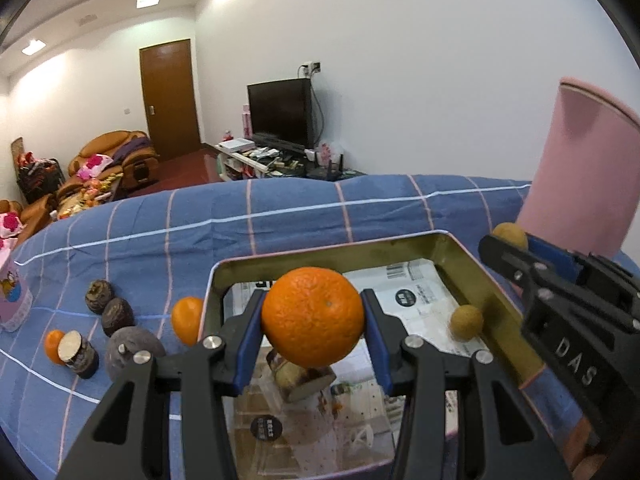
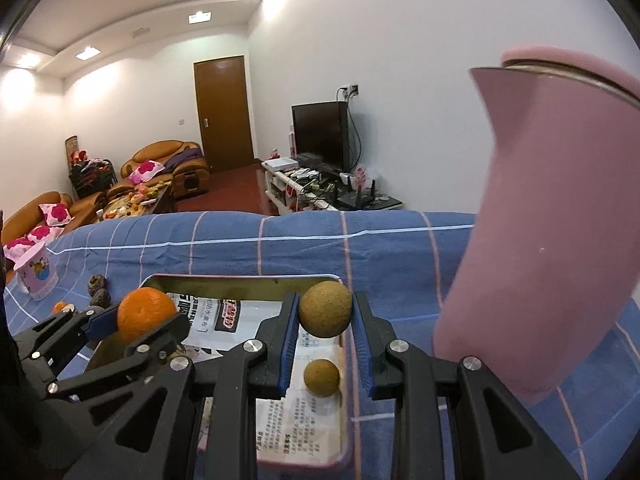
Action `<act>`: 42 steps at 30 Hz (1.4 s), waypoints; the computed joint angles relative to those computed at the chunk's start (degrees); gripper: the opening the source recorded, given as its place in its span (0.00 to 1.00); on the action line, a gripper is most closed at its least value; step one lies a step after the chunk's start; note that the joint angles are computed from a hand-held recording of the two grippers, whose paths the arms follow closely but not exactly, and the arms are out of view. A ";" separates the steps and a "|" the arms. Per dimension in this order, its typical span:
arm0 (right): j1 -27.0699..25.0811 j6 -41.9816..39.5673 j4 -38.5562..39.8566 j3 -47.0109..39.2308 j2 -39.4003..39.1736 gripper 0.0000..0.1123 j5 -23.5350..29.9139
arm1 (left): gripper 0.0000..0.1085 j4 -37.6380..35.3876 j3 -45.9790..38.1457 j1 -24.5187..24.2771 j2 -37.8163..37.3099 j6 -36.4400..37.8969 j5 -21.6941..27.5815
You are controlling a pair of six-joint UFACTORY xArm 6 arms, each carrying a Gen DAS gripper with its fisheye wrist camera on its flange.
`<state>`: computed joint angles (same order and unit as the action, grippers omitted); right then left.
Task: Organize fruits
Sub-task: 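Carry the large orange and brown fruit over the tin box with both tools, then open both tools to release the orange and brown fruit into the tin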
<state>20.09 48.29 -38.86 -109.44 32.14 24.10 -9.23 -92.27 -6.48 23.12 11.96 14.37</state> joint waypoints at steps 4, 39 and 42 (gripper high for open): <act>0.08 -5.54 6.24 -2.97 2.52 0.25 0.43 | 0.45 7.68 -2.37 -0.03 1.53 -6.88 2.00; -1.90 3.86 4.24 -1.76 2.64 0.49 -7.53 | 0.77 20.54 -4.56 -0.02 3.29 -17.31 3.38; -2.35 7.16 1.74 -0.92 2.05 0.49 -7.85 | 0.90 22.20 -3.12 0.06 2.47 -18.48 1.40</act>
